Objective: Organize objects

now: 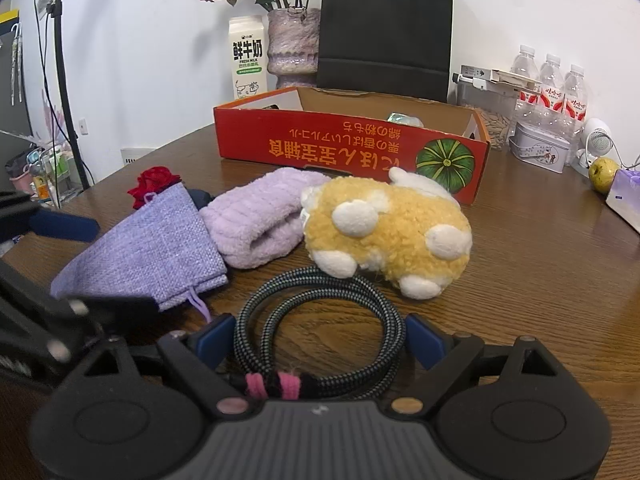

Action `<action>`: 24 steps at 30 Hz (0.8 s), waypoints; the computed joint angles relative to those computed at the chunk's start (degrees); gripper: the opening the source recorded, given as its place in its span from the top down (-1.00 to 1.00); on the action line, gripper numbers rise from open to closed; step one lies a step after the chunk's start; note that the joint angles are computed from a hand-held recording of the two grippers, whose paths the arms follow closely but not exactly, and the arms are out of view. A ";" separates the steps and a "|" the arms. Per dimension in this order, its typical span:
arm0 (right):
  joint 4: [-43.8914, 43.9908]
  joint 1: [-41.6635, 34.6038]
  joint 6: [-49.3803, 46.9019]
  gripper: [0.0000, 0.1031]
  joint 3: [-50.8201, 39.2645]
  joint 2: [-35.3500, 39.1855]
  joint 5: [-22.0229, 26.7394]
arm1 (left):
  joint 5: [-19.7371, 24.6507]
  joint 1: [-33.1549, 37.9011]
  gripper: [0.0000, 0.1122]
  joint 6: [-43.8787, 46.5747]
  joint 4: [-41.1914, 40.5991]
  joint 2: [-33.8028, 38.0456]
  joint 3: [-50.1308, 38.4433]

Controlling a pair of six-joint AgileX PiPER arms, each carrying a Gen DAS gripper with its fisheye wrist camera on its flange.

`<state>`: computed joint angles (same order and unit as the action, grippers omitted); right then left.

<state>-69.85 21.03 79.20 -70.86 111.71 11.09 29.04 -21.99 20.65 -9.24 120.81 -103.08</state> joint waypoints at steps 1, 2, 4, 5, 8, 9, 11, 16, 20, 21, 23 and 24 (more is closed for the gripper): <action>0.00 -0.07 -0.04 -0.76 0.06 -0.03 -0.10 | 0.05 -0.06 -0.78 -0.87 1.13 0.31 -0.07; 0.03 -0.06 -0.06 -0.77 0.05 -0.02 -0.12 | -0.21 0.04 -0.72 -1.39 1.64 0.39 0.24; 0.10 -0.06 -0.13 -0.77 0.09 -0.05 -0.19 | -2.15 0.55 -0.55 -1.18 0.84 -0.46 2.32; 0.20 -0.09 -0.24 -0.78 0.09 -0.05 -0.25 | -2.79 0.80 -0.46 -0.76 0.15 -0.99 3.06; 0.46 -0.10 -0.51 -0.78 0.02 -0.02 -0.24 | -3.30 1.84 -0.38 2.92 -4.41 -2.34 4.70; 0.46 -0.10 -0.51 -0.78 0.02 -0.02 -0.24 | -3.84 1.92 -0.36 3.43 -4.87 -2.90 5.53; 0.51 -0.12 -0.56 -0.78 0.03 -0.04 -0.25 | -4.27 2.07 -0.33 3.58 -5.34 -3.92 6.80; 0.51 -0.03 -0.50 -0.78 -0.02 -0.01 -0.12 | -3.22 3.46 -0.45 8.06 -11.71 -5.48 8.48; 0.49 -0.03 -0.48 -0.78 0.01 -0.04 -0.13 | -2.98 4.09 -0.27 11.10 -15.97 -6.24 9.52; 0.49 0.02 -0.45 -0.78 -0.03 0.00 -0.09 | -2.80 4.17 -0.19 11.43 -16.61 -6.40 9.63; 0.51 -0.03 -0.48 -0.78 -0.01 -0.01 -0.13 | -3.34 4.06 -0.13 10.59 -15.95 -6.68 10.02; 0.51 -0.03 -0.48 -0.78 -0.01 -0.01 -0.13 | -3.30 4.22 -0.14 10.28 -16.24 -6.67 10.04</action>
